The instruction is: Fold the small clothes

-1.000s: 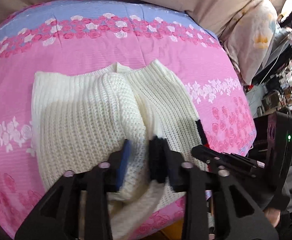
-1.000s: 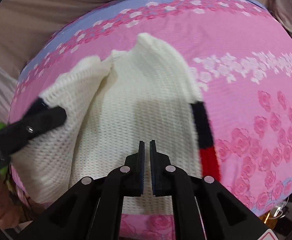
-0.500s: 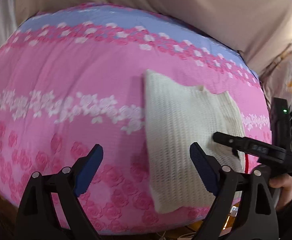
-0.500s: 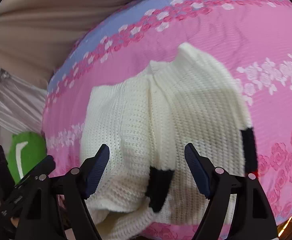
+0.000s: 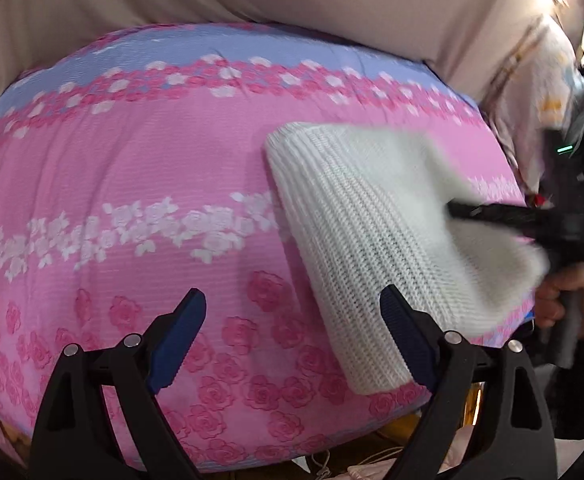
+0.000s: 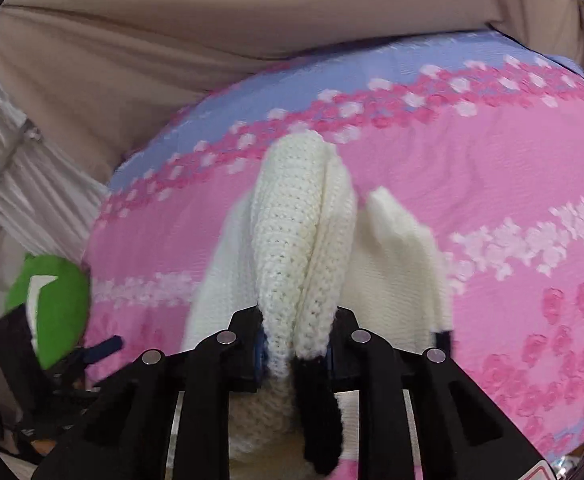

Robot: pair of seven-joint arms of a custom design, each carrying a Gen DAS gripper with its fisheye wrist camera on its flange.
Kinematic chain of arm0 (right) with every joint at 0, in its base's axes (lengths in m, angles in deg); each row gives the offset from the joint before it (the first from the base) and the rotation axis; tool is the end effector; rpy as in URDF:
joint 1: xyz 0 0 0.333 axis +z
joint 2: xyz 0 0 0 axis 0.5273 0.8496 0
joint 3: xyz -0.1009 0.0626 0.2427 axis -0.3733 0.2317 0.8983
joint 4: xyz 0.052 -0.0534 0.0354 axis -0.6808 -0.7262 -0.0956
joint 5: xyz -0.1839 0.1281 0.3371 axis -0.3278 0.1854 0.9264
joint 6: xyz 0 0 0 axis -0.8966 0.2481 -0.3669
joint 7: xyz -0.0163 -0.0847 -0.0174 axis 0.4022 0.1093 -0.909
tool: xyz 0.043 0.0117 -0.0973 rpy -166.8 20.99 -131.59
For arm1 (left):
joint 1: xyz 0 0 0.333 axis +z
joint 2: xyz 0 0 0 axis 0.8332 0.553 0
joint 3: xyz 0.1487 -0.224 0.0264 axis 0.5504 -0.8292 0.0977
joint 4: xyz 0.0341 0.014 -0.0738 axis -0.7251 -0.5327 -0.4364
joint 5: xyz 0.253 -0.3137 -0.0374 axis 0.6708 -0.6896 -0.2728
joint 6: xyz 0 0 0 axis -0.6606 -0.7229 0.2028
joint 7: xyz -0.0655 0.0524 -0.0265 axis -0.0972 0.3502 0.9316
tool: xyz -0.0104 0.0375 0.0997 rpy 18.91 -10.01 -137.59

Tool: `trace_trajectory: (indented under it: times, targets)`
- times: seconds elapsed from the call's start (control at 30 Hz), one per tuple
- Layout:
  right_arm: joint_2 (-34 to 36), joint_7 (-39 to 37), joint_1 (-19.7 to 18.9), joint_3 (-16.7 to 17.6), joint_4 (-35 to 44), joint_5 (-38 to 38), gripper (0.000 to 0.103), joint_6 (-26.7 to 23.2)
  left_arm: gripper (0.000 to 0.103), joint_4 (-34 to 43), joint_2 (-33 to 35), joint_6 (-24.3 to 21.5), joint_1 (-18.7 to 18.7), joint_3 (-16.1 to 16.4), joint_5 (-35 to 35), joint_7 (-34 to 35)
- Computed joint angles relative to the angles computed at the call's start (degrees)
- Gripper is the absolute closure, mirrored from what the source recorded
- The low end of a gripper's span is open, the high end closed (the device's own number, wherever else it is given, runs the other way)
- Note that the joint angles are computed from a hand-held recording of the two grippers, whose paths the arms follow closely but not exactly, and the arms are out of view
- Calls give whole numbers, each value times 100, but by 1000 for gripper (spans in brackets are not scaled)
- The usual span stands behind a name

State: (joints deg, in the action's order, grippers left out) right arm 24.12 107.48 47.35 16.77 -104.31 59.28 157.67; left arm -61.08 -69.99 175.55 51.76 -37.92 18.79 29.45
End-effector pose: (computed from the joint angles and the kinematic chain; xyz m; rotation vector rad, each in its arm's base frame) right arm 0.5734 0.2061 0.5327 -1.3416 2.1858 -0.2082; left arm 0.6420 -0.1941 0.5282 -1.4468 2.6548 -0.8105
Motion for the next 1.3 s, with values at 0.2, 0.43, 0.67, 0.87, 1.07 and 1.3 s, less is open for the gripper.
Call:
trace_trajectory:
  times: [0.2, 0.43, 0.67, 0.87, 1.07, 1.3]
  targets:
    - [-774, 316, -190, -82, -1712, 989, 68, 951, 17, -81, 16, 92, -153, -51, 203, -44]
    - [-1747, -182, 189, -150, -2431, 1302, 41, 579, 17, -483, -254, -109, -238, -77, 264, -274]
    - [-1566, -1680, 549, -433, -2367, 2650, 40, 274, 17, -1532, -920, -326, -384, -68, 225, 93]
    - [-1434, -1148, 277, -102, -2321, 2607, 52, 588, 66, -1187, -440, -472, -452, -27, 604, 804]
    - [-1795, 814, -78, 450, -2416, 1108, 90, 1250, 88, -691, -54, -941, -292, 21, 667, 933]
    - [-1688, 396, 249, -75, -3109, 1599, 88, 816, 87, -1075, -367, -766, -343, 22, 731, 26]
